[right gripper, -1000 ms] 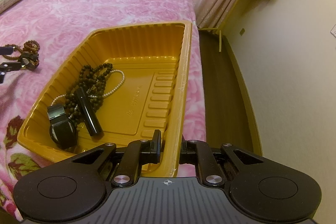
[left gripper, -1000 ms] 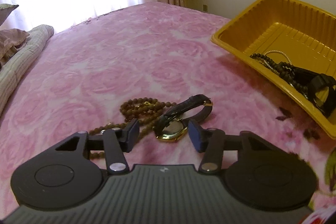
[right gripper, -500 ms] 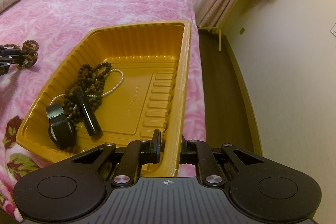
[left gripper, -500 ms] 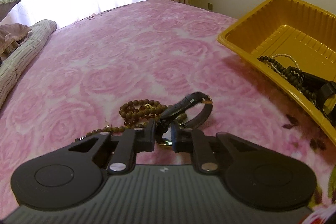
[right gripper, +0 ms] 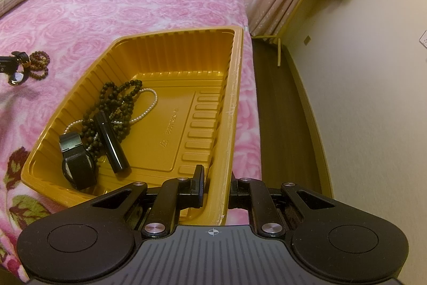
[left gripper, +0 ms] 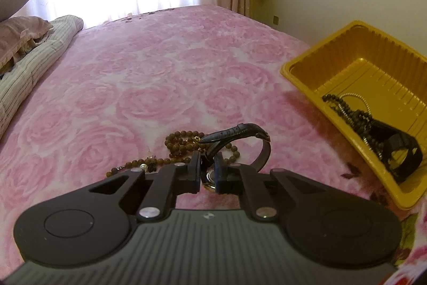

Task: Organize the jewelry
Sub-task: 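Reach the left tool to the gold-faced black-strap watch and grasp it, then carry the watch with the left tool and release it into the tray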

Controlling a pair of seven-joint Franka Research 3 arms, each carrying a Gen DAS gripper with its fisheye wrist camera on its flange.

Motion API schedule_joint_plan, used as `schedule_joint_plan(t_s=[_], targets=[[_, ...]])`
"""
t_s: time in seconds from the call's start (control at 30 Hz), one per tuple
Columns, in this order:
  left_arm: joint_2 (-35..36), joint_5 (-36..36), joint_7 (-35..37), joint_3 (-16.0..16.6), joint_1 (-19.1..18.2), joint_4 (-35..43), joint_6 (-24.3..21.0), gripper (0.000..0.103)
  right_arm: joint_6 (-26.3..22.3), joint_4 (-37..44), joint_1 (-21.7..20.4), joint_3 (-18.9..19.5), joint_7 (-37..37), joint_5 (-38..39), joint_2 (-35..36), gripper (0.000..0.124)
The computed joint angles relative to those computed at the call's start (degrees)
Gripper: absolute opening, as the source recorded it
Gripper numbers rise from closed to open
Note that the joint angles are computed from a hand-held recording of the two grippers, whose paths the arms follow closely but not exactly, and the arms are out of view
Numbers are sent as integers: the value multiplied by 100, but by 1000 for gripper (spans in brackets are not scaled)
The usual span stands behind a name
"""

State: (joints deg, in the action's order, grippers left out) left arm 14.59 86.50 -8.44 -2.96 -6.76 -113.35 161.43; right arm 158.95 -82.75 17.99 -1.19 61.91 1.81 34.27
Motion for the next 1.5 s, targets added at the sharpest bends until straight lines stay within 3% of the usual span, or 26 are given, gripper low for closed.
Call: schedule_joint_plan(t_s=[0.67,0.97,1.13,1.5], targets=[[-186,-274,296,-82,-18,19,236,8,23,-45,7,-2,-2,1,-35,14],[182,-382,460,-29,-119,597,1068,8,21,-51,5,-2,-6,5,-40,14],[509,-914,1075,28,-302,1019,1450,8,16,-56,3,3,-10,9,-49,14],[1125,-2594,3091,-159,-467,1619,1794,8,4,-85,-3,18,-18,27,-85,14]])
